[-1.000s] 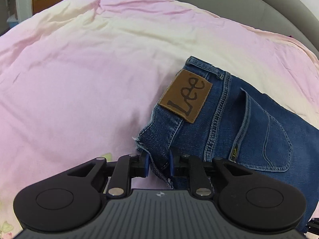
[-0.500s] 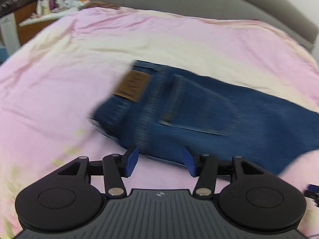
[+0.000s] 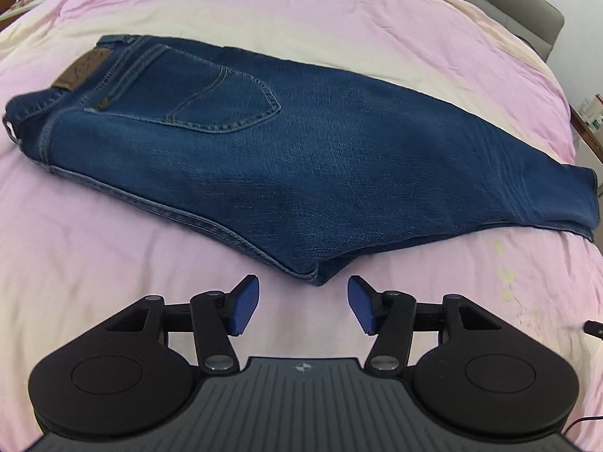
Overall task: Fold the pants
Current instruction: 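Grasp the crotch seam with the left tool while the right tool grasps the leg hems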
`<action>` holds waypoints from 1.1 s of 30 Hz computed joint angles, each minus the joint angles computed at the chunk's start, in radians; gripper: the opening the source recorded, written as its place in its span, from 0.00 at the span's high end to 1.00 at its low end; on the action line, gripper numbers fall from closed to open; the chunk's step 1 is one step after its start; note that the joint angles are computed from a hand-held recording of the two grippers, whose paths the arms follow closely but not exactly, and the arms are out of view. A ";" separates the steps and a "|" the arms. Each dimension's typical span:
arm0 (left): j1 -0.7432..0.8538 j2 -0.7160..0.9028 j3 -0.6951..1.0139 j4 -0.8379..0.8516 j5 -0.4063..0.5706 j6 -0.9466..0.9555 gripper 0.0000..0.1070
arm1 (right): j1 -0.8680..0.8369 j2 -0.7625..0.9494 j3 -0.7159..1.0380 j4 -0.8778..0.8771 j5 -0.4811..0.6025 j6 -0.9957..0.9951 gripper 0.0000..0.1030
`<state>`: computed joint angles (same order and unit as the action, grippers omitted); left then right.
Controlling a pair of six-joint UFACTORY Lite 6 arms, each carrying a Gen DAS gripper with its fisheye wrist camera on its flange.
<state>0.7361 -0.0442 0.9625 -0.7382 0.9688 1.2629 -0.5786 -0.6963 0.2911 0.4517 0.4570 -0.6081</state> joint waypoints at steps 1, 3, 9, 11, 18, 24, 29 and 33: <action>-0.023 -0.012 -0.017 0.001 -0.034 -0.019 0.40 | -0.085 0.047 0.027 0.072 0.006 -0.105 0.71; -0.072 -0.027 -0.043 -0.003 -0.105 -0.055 0.40 | -0.252 0.164 0.107 0.221 0.029 -0.314 0.71; -0.173 -0.056 -0.114 0.043 -0.275 -0.143 0.67 | -0.497 0.657 0.430 0.794 0.021 -0.807 0.68; -0.175 -0.058 -0.131 0.025 -0.297 -0.106 0.78 | -0.519 0.795 0.542 0.919 0.014 -0.851 0.68; -0.166 -0.039 -0.130 0.008 -0.307 -0.085 0.87 | -0.532 1.265 1.080 1.090 0.040 -0.727 0.68; -0.209 -0.036 -0.129 0.068 -0.351 -0.149 0.87 | -0.490 1.623 1.573 0.963 0.009 -0.443 0.68; -0.204 -0.026 -0.124 0.067 -0.351 -0.142 0.87 | -0.474 1.823 1.802 0.870 0.023 -0.262 0.71; -0.201 -0.037 -0.135 0.061 -0.355 -0.127 0.87 | -0.476 1.864 1.832 0.907 0.057 -0.232 1.00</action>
